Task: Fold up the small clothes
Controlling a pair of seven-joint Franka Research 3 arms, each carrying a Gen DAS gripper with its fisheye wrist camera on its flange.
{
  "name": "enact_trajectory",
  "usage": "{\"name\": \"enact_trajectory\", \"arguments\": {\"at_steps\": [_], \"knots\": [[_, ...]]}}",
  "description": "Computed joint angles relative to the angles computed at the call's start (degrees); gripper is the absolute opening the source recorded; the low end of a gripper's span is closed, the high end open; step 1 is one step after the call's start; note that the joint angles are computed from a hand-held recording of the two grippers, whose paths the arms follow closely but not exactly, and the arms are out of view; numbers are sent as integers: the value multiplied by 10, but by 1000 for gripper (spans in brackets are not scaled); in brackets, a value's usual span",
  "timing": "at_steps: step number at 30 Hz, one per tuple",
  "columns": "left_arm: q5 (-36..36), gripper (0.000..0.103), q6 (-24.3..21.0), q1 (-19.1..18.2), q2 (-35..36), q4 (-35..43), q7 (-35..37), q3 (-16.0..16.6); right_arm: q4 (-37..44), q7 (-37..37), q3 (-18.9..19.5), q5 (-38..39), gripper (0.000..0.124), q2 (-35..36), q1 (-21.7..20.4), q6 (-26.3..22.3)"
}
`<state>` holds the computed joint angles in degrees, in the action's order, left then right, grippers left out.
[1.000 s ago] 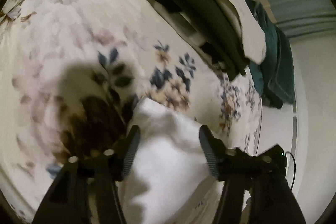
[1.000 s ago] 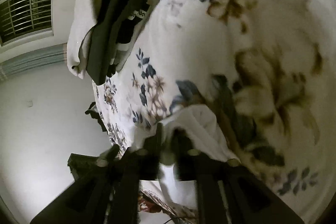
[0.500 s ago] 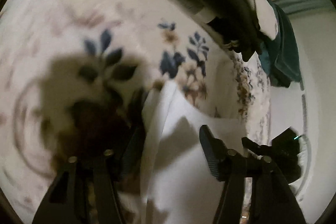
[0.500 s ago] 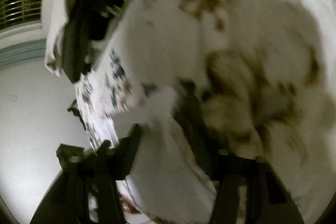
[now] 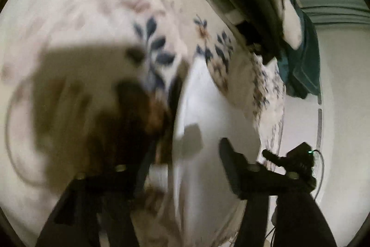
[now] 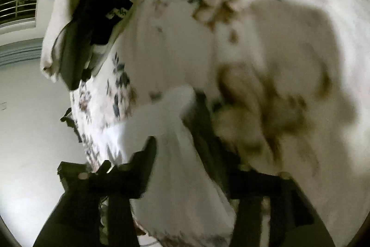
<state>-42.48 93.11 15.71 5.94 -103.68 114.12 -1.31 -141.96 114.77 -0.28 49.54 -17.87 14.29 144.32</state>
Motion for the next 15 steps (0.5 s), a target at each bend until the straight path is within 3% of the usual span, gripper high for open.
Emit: {"name": "enact_trajectory", "arguments": {"at_steps": [4,7,8,9,10,11,15], "knots": [[2,58,-56,3,-46,-59,14,9,-69,-23,-6,46,55,-62,22,-44],[23,52,-44,-14,-92,-114,23,10,-114,-77,-14,148,55,-79,55,-35],[30,39,-23,-22,-113,-137,34,11,-121,-102,-14,187,51,-79,65,-24],[36,10,-10,-29,-125,-150,43,13,-127,-123,-12,221,43,-81,72,-13],[42,9,-2,-35,-129,-155,43,16,-129,-156,-9,265,14,-81,83,2],[40,9,5,-37,-133,-161,42,22,-127,-162,-4,270,7,-79,83,4],[49,8,17,-38,-124,-157,40,38,-128,-106,24,222,5,-93,75,24]]}}
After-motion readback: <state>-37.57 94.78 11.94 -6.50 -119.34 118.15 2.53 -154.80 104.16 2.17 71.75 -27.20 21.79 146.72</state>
